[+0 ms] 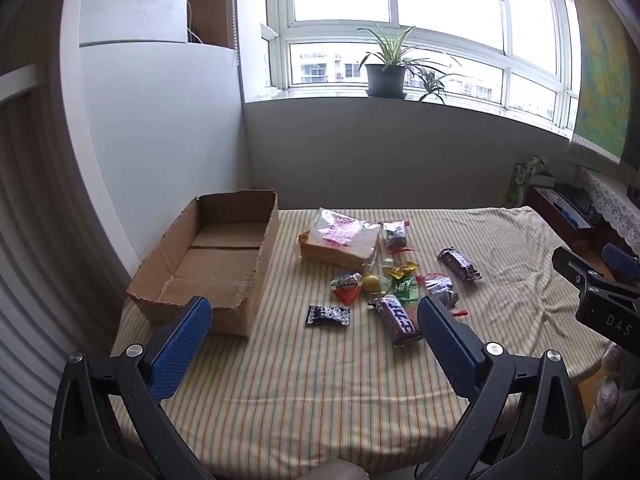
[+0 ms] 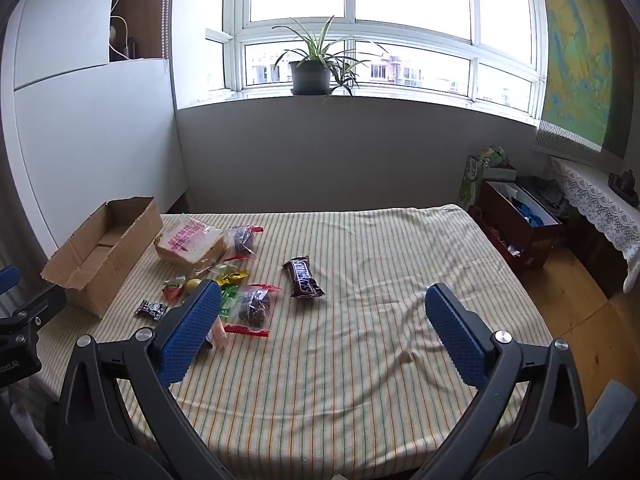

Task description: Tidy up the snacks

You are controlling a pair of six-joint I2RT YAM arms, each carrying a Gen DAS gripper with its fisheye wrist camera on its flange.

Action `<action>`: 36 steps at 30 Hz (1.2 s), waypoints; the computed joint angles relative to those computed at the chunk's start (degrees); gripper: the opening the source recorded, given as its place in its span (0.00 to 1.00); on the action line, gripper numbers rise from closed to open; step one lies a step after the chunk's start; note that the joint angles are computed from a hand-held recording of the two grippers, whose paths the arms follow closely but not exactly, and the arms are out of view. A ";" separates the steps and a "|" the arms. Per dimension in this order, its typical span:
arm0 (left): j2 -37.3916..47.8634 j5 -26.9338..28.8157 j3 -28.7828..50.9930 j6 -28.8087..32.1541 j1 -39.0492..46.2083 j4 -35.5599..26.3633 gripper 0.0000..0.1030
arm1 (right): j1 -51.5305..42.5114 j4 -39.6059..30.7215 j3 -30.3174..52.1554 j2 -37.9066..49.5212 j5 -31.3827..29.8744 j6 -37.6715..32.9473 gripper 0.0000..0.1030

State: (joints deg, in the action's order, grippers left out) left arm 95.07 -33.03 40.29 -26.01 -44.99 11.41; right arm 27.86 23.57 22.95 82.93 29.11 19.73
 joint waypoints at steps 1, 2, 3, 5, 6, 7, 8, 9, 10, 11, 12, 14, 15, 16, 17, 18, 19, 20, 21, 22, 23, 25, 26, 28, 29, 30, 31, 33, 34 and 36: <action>-0.41 -0.07 -0.55 0.10 0.01 0.58 0.99 | -0.09 -0.52 0.23 -0.04 -0.16 0.03 1.00; -1.06 -0.25 -0.87 0.19 0.00 0.34 0.99 | -0.17 -1.06 0.49 -0.11 -0.27 -0.07 1.00; -1.13 -0.34 -1.14 0.33 -0.10 0.57 0.99 | 0.49 -0.67 -0.25 -0.84 0.68 0.16 1.00; -1.22 -1.07 -0.60 0.32 -0.79 -0.64 0.99 | 1.45 -1.01 -0.19 -1.08 1.93 0.40 1.00; -1.29 -1.02 -0.66 0.34 -0.75 -0.56 0.99 | 0.64 -2.43 0.60 -1.13 0.61 0.72 1.00; -1.38 -0.92 -0.84 0.38 -0.67 -0.31 0.99 | 0.22 0.12 -0.37 -0.27 0.11 0.97 1.00; -1.49 -0.85 -0.91 0.33 -0.58 -0.26 0.99 | 0.30 0.23 -0.31 -0.15 0.22 0.82 1.00; -1.60 -0.76 -1.03 0.30 -0.46 -0.16 0.99 | 0.39 0.31 -0.20 0.01 0.43 0.65 1.00; -1.72 -0.65 -1.18 0.35 -0.34 -0.05 0.99 | 0.41 0.61 0.20 0.64 0.58 0.49 1.00; -1.82 -0.60 -1.26 0.43 -0.27 -0.05 0.99 | -0.18 0.72 -0.75 -0.77 -0.08 -0.23 1.00; -1.72 -0.70 -1.13 0.38 -0.33 -0.16 0.99 | -0.19 0.78 -0.72 -0.78 -0.17 -0.31 1.00; -1.85 -0.72 -1.29 0.50 -0.26 -0.10 0.99 | -0.06 1.04 -0.65 -0.53 -0.20 -0.58 1.00; -1.98 -0.68 -1.38 0.52 -0.17 -0.06 0.99 | 0.09 1.18 -0.59 -0.35 -0.02 -0.79 1.00; -2.29 -0.70 -1.53 0.54 -0.10 -0.11 0.99 | 0.27 1.31 -0.55 -0.18 0.26 -1.02 1.00; -2.44 -0.73 -1.54 0.49 -0.06 -0.22 0.99 | 0.47 1.45 -0.53 -0.05 0.61 -1.22 1.00; -2.56 -0.66 -1.57 0.53 0.01 -0.25 0.99 | 1.18 0.96 -0.21 -0.12 1.38 -1.03 1.00; -2.56 -0.70 -1.56 0.57 0.01 -0.28 0.99 | 1.27 1.06 -0.31 -0.21 1.43 -0.99 1.00; -2.56 -0.75 -1.55 0.53 -0.01 -0.30 0.99 | 1.33 1.14 -0.42 -0.31 1.41 -0.94 1.00; -2.57 -0.70 -1.54 0.46 -0.02 -0.27 0.99 | 1.37 1.11 -0.44 -0.40 1.38 -0.91 1.00; -2.63 -0.60 -1.57 0.40 0.00 -0.23 0.99 | 1.28 0.73 -0.19 -0.51 1.28 -0.95 1.00; -2.68 -0.57 -1.60 0.40 -0.02 -0.20 0.99 | 1.27 0.70 -0.16 -0.47 1.23 -0.98 1.00; -2.71 -0.57 -1.48 0.55 -0.04 -0.28 0.99 | 1.26 0.64 -0.12 -0.41 1.16 -0.96 1.00; -2.72 -0.55 -1.45 0.62 -0.05 -0.30 0.99 | 1.31 0.61 -0.09 -0.35 1.32 -0.95 1.00; -2.70 -0.56 -1.36 0.62 -0.04 -0.38 0.99 | 1.20 0.66 -0.17 -0.43 1.08 -1.07 1.00; -2.70 -0.56 -1.36 0.62 -0.04 -0.38 0.99 | 1.16 0.79 -0.26 -0.46 0.97 -0.98 1.00; -2.69 -0.55 -1.35 0.58 -0.06 -0.39 0.99 | 1.27 0.89 -0.23 -0.32 1.14 -0.93 1.00; -2.67 -0.58 -1.31 0.54 -0.09 -0.44 0.99 | 1.27 0.89 -0.23 -0.32 1.14 -0.93 1.00; -2.66 -0.60 -1.37 0.56 -0.12 -0.35 0.99 | 1.30 0.86 -0.19 -0.29 1.19 -0.94 1.00; -2.66 -0.60 -1.37 0.56 -0.12 -0.35 0.99 | 1.25 0.94 -0.24 -0.32 1.07 -1.00 1.00; -2.66 -0.61 -1.20 0.66 -0.15 -0.43 0.99 | 1.25 1.15 -0.08 0.09 1.00 -1.03 1.00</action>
State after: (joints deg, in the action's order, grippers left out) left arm 92.41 -33.64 39.09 -25.35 -45.14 10.98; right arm 29.11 24.72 22.87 83.02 30.10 18.70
